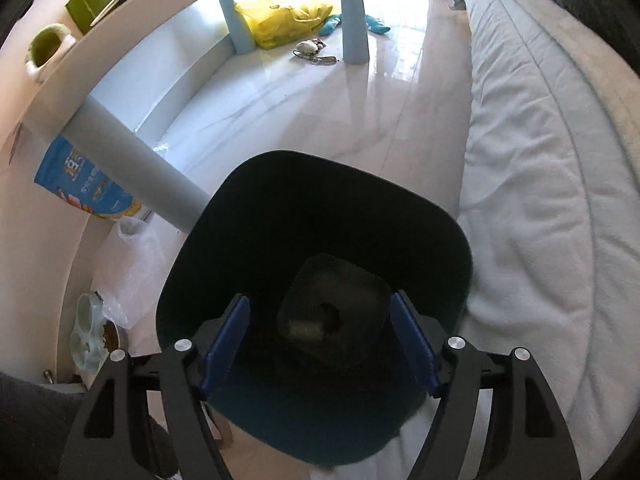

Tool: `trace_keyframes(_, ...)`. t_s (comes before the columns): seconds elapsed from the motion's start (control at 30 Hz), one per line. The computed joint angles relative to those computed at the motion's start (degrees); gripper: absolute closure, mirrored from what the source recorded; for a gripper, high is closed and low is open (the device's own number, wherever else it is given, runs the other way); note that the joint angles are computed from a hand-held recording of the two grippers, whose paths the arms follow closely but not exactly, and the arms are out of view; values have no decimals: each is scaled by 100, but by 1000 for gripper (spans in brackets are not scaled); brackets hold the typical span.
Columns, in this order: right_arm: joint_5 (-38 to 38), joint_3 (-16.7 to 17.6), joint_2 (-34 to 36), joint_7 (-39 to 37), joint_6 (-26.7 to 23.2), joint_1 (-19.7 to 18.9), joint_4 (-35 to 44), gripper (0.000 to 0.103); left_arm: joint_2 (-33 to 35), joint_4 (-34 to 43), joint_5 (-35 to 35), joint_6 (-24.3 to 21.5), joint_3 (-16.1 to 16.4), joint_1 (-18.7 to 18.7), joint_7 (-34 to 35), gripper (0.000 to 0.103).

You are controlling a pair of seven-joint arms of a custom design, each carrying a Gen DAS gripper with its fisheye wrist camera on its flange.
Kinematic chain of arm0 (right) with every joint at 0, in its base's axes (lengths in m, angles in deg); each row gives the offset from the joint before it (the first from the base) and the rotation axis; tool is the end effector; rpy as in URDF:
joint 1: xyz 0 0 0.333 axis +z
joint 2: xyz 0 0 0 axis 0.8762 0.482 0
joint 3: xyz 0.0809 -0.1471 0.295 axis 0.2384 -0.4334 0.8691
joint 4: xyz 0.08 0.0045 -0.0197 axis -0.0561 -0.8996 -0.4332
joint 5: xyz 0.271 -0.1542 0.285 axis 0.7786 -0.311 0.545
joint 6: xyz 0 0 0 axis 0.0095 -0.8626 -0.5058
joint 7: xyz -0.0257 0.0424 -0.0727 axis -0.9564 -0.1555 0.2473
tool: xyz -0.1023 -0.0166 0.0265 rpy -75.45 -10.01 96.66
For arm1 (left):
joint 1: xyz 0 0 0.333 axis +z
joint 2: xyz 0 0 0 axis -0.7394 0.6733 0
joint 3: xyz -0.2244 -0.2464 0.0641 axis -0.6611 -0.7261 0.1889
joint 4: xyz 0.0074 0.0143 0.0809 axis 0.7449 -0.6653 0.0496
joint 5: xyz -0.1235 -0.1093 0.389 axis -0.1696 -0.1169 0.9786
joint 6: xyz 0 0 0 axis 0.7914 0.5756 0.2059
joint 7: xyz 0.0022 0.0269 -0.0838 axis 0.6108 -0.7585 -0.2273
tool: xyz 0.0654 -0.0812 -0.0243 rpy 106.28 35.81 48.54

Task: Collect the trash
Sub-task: 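Move both tools back over the bed toward the remaining trash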

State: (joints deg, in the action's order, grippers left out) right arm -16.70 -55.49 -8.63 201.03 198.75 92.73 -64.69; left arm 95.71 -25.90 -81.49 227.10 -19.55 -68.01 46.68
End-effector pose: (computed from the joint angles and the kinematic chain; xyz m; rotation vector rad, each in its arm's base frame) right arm 0.5687 0.4243 0.3930 -2.0086 1.9494 -0.1914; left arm 0.5980 -0.4150 0.5540 -1.3990 2.3908 -1.0262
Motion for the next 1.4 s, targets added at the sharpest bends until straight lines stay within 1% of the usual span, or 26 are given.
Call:
trace_keyframes(0.1, -134, -35, -254, 85, 169, 25, -230, 29, -38, -14, 142, 187, 8, -75, -18, 30)
trace_keyframes(0.23, -352, -55, -749, 272, 711, -16, -741, 29, -16, 28, 87, 353, -70, -113, 78, 27)
trace_keyframes(0.33, -625, -71, -1059, 482, 922, -51, -1007, 29, 28, 107, 135, 423, -84, -202, 42, 23)
trace_keyframes(0.37, -680, -63, -1175, 547, 1053, -85, -1124, 29, 39, 129, 118, 440, -104, -213, 58, 20)
trace_keyframes(0.4, -724, -50, -1281, 593, 1207, -127, -1234, 29, 45, 144, 93, 476, -122, -224, 62, 15)
trace_keyframes(0.47, -826, -16, -1432, 658, 1367, -191, -1373, 28, 54, 159, 73, 586, -134, -267, 14, 10)
trace_keyframes(0.5, -911, -5, -1510, 707, 1409, -217, -1437, 26, 59, 166, 69, 629, -144, -286, 5, 9)
trace_keyframes(0.57, -1229, -1, -1699, 934, 1422, -255, -1576, 16, 79, 198, 210, 697, -98, -386, -81, 8)
trace_keyframes(0.63, -1528, 31, -1864, 1165, 1447, -329, -1708, 12, 112, 237, 390, 729, -42, -492, -199, 7)
trace_keyframes(0.83, -2240, 213, -2382, 1740, 1457, -640, -2133, 11, 249, 418, 590, 642, -56, -636, -342, 6)
trace_keyframes(0.93, -2367, 311, -2603, 1937, 1539, -820, -2363, 11, 310, 499, 606, 621, -82, -690, -384, 6)
trace_keyframes(0.97, -2335, 322, -2724, 1896, 1569, -871, -2483, 11, 319, 511, 626, 618, -81, -711, -398, 6)
trace_keyframes(1.23, -2606, 642, -3377, 2233, 1440, -1351, -3051, 11, 471, 703, 773, 493, -113, -922, -448, 6)
trace_keyframes(1.4, -2623, 754, -3909, 2375, 1569, -1646, -3565, 11, 580, 836, 780, 424, -160, -1029, -414, 6)
